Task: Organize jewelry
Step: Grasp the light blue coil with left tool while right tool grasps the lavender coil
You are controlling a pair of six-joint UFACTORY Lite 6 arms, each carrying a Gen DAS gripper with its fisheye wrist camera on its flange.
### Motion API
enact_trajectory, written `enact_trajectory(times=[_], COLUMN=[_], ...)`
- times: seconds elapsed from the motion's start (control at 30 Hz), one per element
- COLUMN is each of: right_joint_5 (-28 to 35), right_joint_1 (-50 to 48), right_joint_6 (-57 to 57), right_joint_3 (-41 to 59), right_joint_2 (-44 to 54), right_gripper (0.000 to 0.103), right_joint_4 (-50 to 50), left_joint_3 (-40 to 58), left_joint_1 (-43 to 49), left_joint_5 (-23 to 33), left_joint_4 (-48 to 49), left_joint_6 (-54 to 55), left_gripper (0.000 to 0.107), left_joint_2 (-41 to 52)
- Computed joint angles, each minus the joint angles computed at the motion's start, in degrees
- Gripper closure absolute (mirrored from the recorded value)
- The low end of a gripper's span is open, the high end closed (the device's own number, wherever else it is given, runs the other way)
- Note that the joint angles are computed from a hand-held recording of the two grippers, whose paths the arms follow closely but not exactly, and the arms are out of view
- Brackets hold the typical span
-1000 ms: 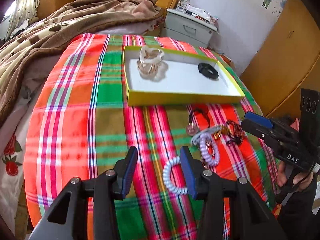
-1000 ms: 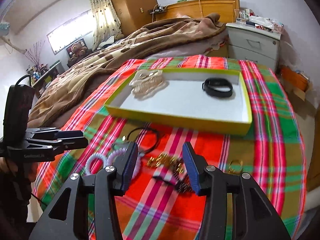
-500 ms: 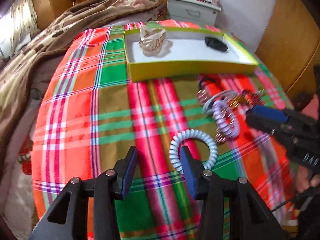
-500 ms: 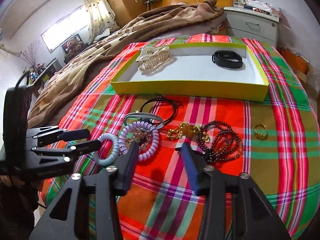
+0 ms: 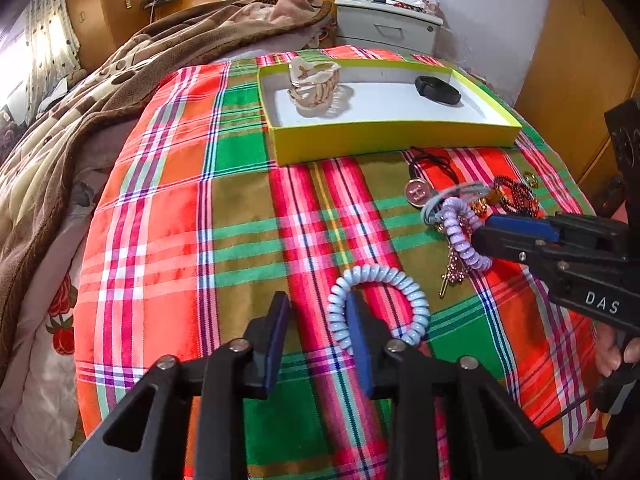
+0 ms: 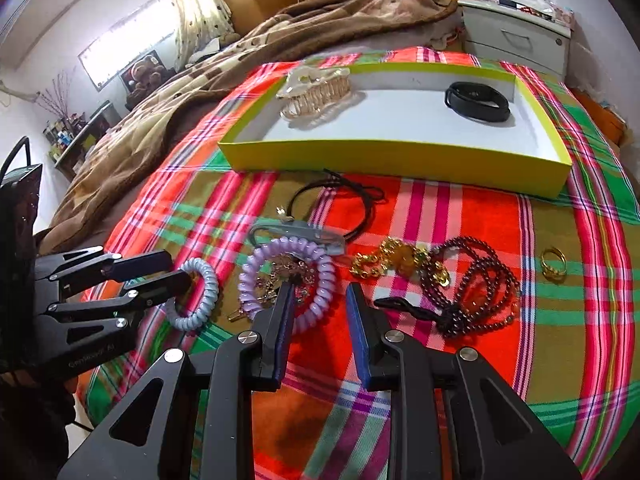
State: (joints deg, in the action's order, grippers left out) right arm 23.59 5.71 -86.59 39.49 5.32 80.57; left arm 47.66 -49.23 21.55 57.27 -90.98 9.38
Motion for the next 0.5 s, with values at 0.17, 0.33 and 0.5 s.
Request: enact_trajectory(times=[0.17,0.33,0.5], right_joint_5=[-0.05,-0.39,0.36], right_joint_1=[0.21,1.11,0.60], right_joint_6=[-0.73,-1.12,-2.53], right_joint_3=[-0.15,-0.64,-2.43], right_joint_2=[0.07,-0.30,-1.89], right_gripper=[0.076,0.091,0.094], right_joint_4=[0.45,0.98,2.12], left_joint_3=[-1.23,-1.89,-2.78], left_joint_1=[1.78,2.03,2.29], left_joint_5=[-2.00,-2.58,-3.08], left_joint_4=[0.71,2.03,2.32], left_joint_6=[-1.32,-2.70,-3.51], left_gripper=[0.087,0.089,0.095], left_joint_2=[-1.10,-1.52,-2.33])
